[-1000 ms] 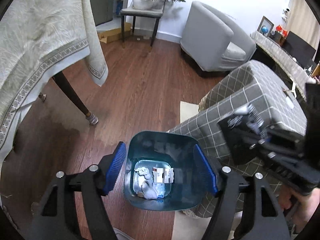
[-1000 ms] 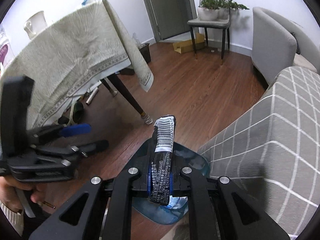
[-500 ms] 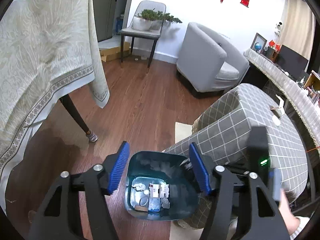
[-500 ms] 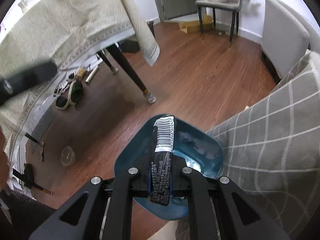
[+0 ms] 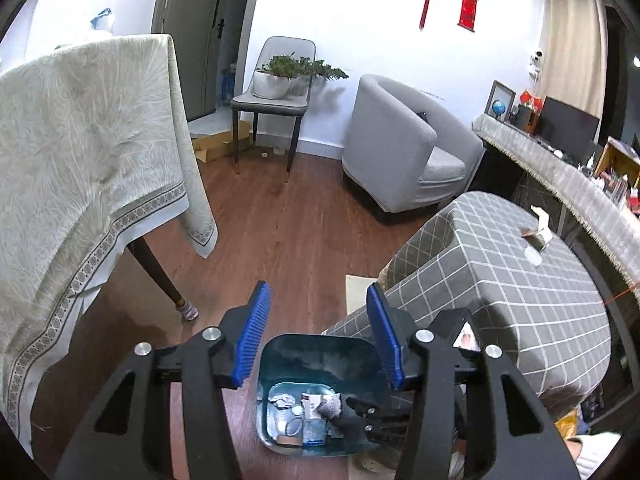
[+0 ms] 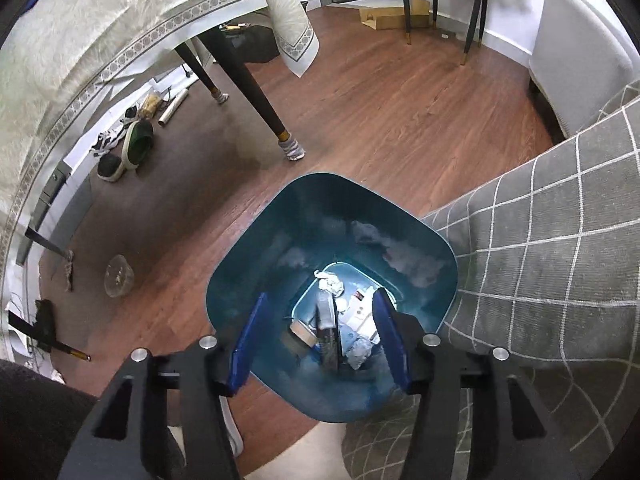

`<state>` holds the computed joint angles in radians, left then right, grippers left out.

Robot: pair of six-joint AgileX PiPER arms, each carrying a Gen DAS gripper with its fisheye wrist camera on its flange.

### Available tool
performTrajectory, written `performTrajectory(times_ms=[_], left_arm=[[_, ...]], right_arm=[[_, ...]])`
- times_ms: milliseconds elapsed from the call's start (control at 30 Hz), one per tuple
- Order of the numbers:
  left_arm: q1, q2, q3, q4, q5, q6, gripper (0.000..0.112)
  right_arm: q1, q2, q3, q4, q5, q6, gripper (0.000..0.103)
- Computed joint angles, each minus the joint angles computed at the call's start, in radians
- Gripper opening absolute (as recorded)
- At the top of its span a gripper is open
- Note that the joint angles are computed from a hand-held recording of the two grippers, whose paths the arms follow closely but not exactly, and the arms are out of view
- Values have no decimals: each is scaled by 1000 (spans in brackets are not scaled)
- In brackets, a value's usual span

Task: Collect trash
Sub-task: 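Carry the black bag in the right tool over the bin and release it, then move both tools back over the table toward the white box and lid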

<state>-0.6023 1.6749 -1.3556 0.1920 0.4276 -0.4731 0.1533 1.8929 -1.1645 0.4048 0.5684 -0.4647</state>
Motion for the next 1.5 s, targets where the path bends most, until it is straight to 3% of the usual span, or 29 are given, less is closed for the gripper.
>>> performTrajectory(times_ms=[200,333,667,900,1200,1500], left_arm=[[1,-9,5,-2,-14,1,52],[7,-20,14,-81,-47,71,52],[-52,12,-73,98,16,-90,54],[-104,83,-170,145,52,-146,56],[-200,197,-328,164,95,-154,61],[-279,332,-509,83,139,-62,73]], right_arm=[[-13,-38,11,45,-3,-44,55],[-28,-82,24,113,-5,-112,57],[-111,-216,46,262,18,-274,62],[-255,-333,78,401,58,-429,69],[-466,-395,88,461,150,-542,74],[-690,-423,82,508,215,-646,81]])
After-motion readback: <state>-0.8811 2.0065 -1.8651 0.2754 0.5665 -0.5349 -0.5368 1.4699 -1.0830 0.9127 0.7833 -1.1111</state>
